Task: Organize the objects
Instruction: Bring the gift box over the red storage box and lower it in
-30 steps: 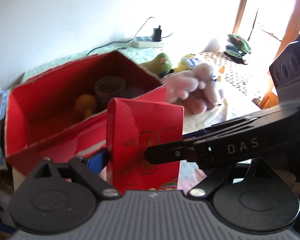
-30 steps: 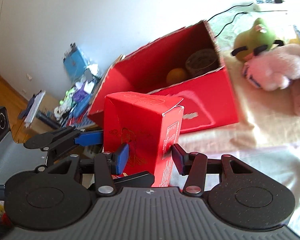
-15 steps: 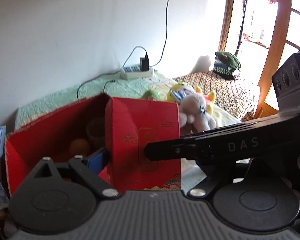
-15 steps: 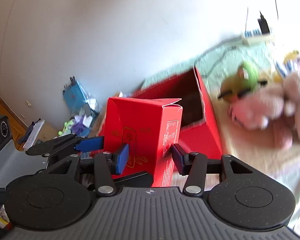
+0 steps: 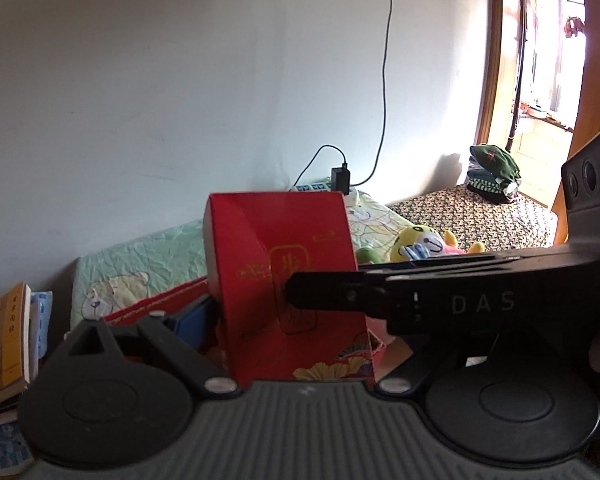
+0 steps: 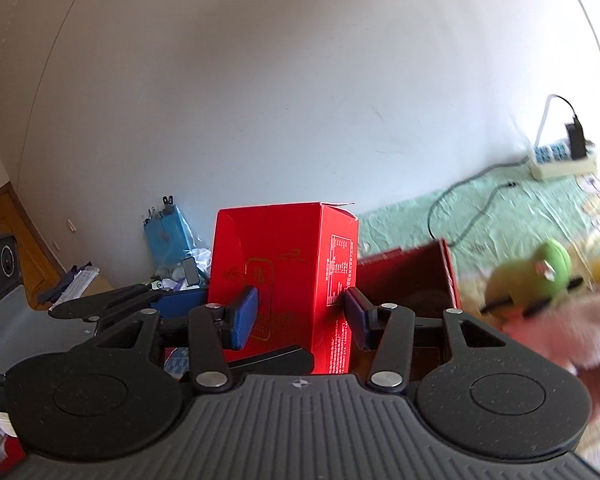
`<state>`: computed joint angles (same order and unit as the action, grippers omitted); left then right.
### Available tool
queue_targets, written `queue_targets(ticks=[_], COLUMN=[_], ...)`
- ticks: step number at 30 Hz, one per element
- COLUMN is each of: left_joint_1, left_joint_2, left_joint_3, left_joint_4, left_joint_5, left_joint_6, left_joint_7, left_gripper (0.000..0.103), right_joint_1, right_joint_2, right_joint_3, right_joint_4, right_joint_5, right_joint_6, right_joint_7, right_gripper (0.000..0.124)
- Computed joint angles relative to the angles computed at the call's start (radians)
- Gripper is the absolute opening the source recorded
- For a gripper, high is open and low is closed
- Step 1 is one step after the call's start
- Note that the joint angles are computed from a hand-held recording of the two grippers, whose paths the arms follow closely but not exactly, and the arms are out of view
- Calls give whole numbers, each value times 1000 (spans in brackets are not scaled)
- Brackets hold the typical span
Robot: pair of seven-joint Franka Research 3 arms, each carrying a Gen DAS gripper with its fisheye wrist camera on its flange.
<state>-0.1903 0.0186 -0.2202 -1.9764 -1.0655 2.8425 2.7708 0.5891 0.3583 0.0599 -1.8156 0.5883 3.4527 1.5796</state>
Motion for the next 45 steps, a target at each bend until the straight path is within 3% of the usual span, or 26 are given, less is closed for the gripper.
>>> queue_targets(ticks=[4, 10, 21, 25, 31, 37, 39, 45], left_joint_1=[15, 69, 110, 115, 128, 147, 153, 109], left_joint_2=[39, 112, 245, 290, 350, 402, 412, 420], left_joint_3=[5, -3, -2, 1, -6, -19, -25, 8], left_joint_4=[33, 75, 146, 198, 270, 335, 345, 357], left_joint_5=[60, 213, 598, 719, 867, 935, 942, 1060], left_joint_6=[12, -11, -24, -64, -159, -254, -267, -281], left_joint_7=[-81, -288, -655, -766, -911, -995, -1005, -1074], left_gripper=[91, 91, 91, 91, 91, 91, 91, 88], right_joint_1=[-36, -145, -189, -192, -154, -147, -146, -136], right_joint_2=[58, 167, 350, 415, 485, 550, 550, 579], right_joint_3=[15, 106, 143, 140, 80, 70, 67, 52], right_joint_4=[92, 261, 546, 661, 792, 891, 889, 946], right_joint_5=[-63, -164, -188, -168, -216, -243, -248, -279], right_joint_6=[-70, -266, -584, -707, -854, -937, -928, -975], right_joint_7=[-2, 18, 10, 31, 119, 186, 196, 225], right_gripper=[51, 51, 51, 51, 51, 50, 48, 46])
